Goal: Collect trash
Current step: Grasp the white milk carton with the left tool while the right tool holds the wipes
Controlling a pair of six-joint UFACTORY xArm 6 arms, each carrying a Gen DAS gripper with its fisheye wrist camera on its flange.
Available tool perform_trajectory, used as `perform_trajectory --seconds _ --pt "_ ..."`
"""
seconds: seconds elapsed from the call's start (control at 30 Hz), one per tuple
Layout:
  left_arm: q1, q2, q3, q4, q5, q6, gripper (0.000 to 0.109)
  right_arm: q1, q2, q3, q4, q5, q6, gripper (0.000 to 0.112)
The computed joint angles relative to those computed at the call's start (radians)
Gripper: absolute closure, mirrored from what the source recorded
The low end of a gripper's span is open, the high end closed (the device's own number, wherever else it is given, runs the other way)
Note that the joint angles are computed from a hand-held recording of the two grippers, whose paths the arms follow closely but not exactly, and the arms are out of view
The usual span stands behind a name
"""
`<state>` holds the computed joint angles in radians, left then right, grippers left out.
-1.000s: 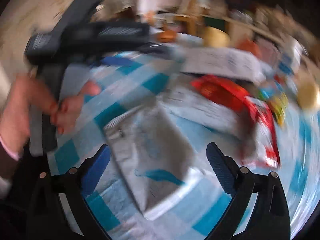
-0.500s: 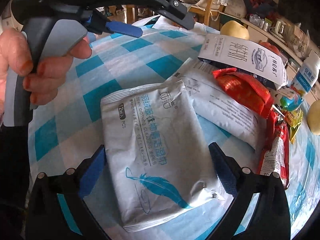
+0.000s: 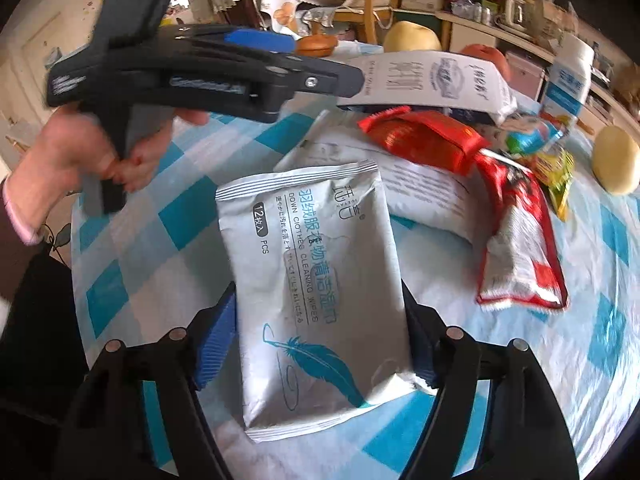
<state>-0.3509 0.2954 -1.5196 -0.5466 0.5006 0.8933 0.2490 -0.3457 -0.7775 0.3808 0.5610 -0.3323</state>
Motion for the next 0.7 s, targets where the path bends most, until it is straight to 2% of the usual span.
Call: perform_trajectory --seconds 0.07,0.13,0.2,0.4,0.5,0.57,0.63,0.7 --pt "-0.006 0.032 -0.045 0.023 0.032 0.034 0.013 -0.012 -0.015 0.009 0.003 0.012 0.011 0.039" --pt "-0.018 0.087 -0.116 0.145 0.058 0.014 0.013 -0.024 -0.029 0.017 0.012 0.028 0.016 0.039" --pt "-0.024 0.133 -0.183 0.206 0.088 0.004 0.013 -0.034 -0.039 0.02 0.022 0.04 0.014 0.039" --pt "-0.036 0.254 -0.368 0.274 0.199 -0.015 0.013 -0.047 -0.05 0.02 0.05 0.061 0.005 0.039" --pt "-0.044 0.296 -0.418 0.295 0.221 -0.045 0.015 -0.053 -0.044 0.014 0.077 0.066 -0.008 0.039" --pt "-0.048 0.302 -0.417 0.28 0.201 -0.059 0.024 -0.058 -0.039 0.011 0.096 0.066 -0.018 0.039" --pt "-0.059 0.28 -0.368 0.324 0.12 -0.113 0.042 -0.065 -0.042 0.013 0.114 0.069 -0.029 0.039" --pt "-0.064 0.27 -0.351 0.355 0.103 -0.179 0.046 -0.064 -0.044 0.016 0.112 0.064 -0.027 0.039"
